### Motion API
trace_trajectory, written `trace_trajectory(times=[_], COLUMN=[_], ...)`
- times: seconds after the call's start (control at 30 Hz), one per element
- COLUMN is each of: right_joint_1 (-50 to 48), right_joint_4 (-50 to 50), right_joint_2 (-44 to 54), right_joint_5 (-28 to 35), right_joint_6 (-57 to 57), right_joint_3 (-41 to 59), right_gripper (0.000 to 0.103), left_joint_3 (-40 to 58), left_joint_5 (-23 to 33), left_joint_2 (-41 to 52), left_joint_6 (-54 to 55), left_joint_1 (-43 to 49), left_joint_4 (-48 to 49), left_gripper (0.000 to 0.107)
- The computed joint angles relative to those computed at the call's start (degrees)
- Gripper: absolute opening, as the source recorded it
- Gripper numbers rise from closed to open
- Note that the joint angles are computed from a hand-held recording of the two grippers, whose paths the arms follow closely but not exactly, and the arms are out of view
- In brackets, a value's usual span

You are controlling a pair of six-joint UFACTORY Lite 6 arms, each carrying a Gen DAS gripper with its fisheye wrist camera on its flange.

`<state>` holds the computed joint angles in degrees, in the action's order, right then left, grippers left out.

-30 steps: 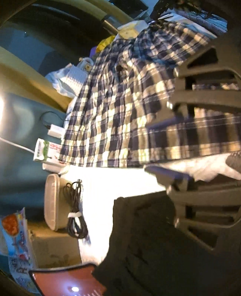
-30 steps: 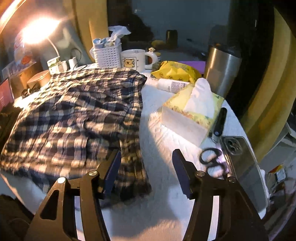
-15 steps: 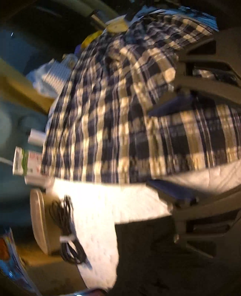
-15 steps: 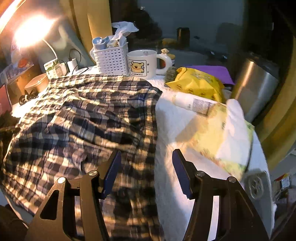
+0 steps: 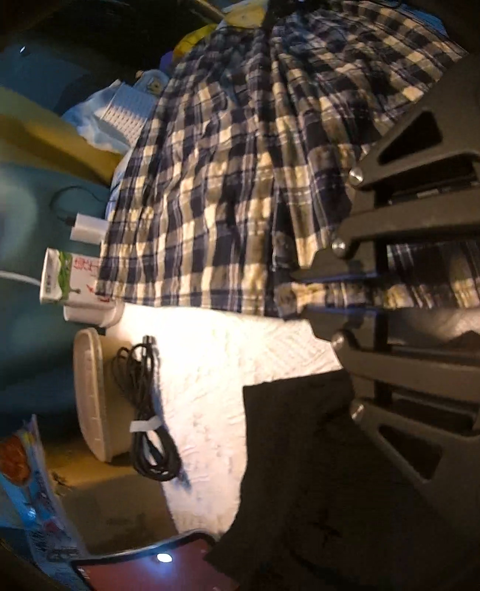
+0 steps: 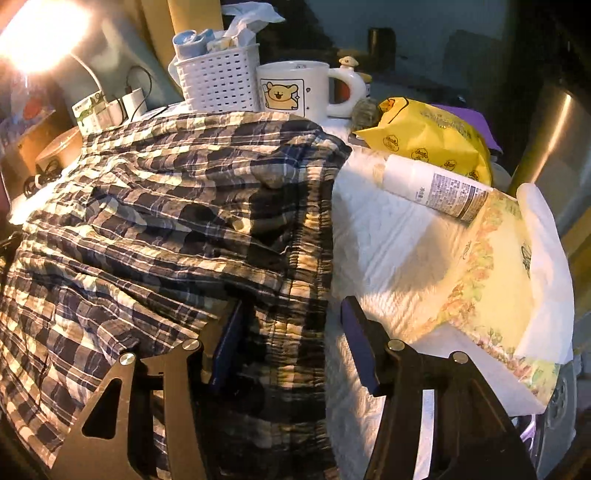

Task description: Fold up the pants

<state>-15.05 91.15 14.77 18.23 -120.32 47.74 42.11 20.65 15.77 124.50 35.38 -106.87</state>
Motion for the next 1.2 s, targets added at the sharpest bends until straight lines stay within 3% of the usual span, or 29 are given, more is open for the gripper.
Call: trace_trajectory(times=[0.13, 0.23, 0.33, 0.47, 0.6, 0.77, 0.9, 0.97, 1.03, 1.1, 1.2], right_joint_1=[0.1, 0.3, 0.8, 0.1, 2.6, 4.4, 5.0, 5.7, 7.5, 9.4, 12.1], right_joint_4=[4.1, 1.5, -4.4, -15.4, -23.6, -40.1, -53.5, -56.7, -56.2, -58.0, -65.7], right_joint_2=[-1.6, -2.6, -6.0, -9.5, -3.0, 17.8, 34.9, 39.5, 38.0, 35.8, 35.5], right_joint_5=[-2.0, -3.3, -4.7, -1.4, 0.7, 5.8, 16.8, 19.9, 14.8, 9.3, 2.2], right_joint_6=[-4.5, -1.2, 5.7, 17.9, 28.4, 51.9, 69.7, 72.6, 69.7, 69.2, 75.0], right_joint_3=[-2.2, -2.8, -3.3, 1.3, 13.7, 39.1, 60.5, 65.3, 60.4, 56.0, 54.7], right_gripper=[0.057, 0.057, 0.057, 0.057, 0.058, 0.057, 0.056, 0.046, 0.042, 0.029, 0.026], left_joint_3=[1.5, 2.7, 3.3, 6.0, 12.8, 24.0, 30.7, 30.9, 29.9, 29.1, 27.2], left_joint_5=[0.4, 2.3, 6.8, 12.0, 10.6, 6.9, 5.3, 4.8, 4.4, 3.8, 1.2], left_joint_2=[-1.0, -2.2, -4.3, -5.2, 0.3, 12.1, 19.6, 20.8, 20.3, 19.8, 18.4], left_joint_6=[-12.9, -24.6, -29.6, -30.6, -31.1, -35.7, -42.1, -40.1, -38.3, -37.5, -34.9], left_joint_1=[1.5, 4.4, 9.2, 12.1, 6.4, -0.6, -3.3, -3.3, -3.3, -3.4, -4.3], left_joint_4=[13.1, 25.2, 30.4, 31.3, 30.9, 32.0, 36.9, 35.3, 34.6, 33.9, 32.5], left_gripper=[0.015, 0.016, 0.018, 0.019, 0.023, 0.035, 0.039, 0.039, 0.039, 0.039, 0.039])
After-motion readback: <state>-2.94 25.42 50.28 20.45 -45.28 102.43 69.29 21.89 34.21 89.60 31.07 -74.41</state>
